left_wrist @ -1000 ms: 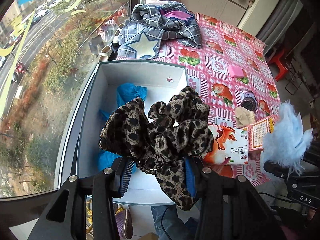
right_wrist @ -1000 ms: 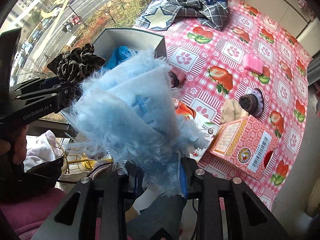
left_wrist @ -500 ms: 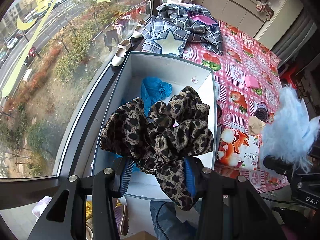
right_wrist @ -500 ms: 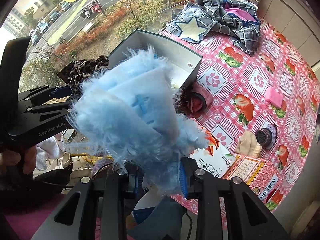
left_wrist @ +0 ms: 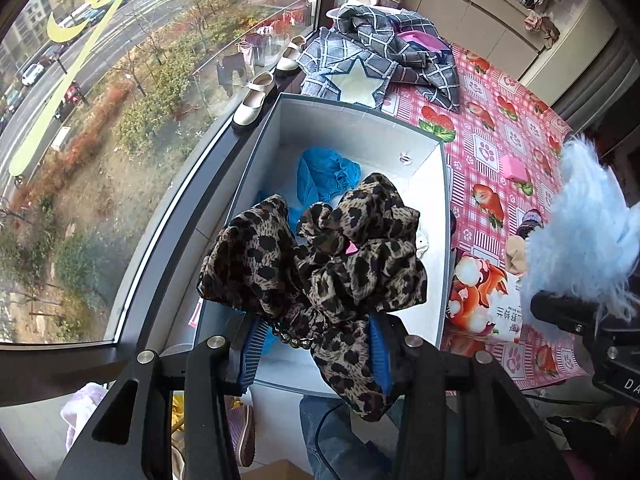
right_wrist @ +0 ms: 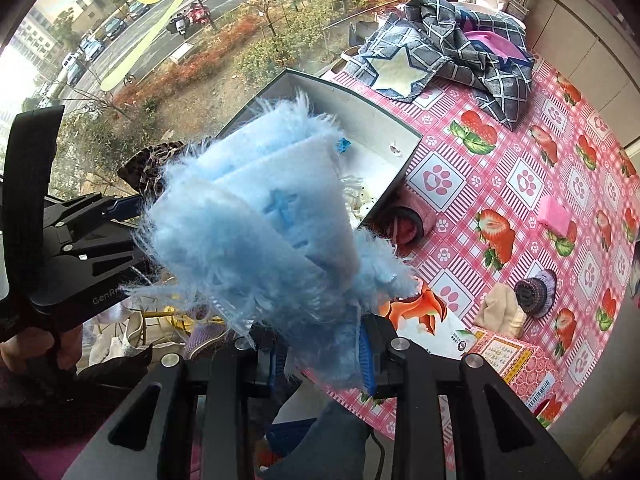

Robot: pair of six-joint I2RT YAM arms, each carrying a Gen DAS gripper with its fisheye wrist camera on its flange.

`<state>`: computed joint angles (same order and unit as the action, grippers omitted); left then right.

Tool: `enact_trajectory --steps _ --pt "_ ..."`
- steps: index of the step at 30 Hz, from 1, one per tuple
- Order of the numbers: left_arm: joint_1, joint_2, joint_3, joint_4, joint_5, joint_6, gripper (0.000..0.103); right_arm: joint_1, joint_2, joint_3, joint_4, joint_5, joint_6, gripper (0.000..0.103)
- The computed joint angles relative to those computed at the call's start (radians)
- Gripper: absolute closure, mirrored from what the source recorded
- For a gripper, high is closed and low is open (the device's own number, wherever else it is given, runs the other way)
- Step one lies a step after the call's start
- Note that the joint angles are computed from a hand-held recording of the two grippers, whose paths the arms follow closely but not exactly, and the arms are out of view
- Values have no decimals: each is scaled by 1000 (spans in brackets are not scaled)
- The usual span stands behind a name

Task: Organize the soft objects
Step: 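Carry the leopard scarf and fluffy blue item in both tools over the white box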

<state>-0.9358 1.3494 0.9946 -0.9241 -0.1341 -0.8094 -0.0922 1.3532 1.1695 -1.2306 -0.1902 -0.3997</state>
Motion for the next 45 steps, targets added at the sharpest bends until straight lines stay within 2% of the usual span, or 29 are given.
enact_trajectory --steps 21,26,45 --pt "2 1 -7 2 6 -2 54 33 5 -16 7 3 14 72" --pt "6 -23 -38 0 7 -13 54 46 27 -10 11 1 31 72" --pt "39 40 -34 8 65 20 54 113 143 30 36 -14 125 72"
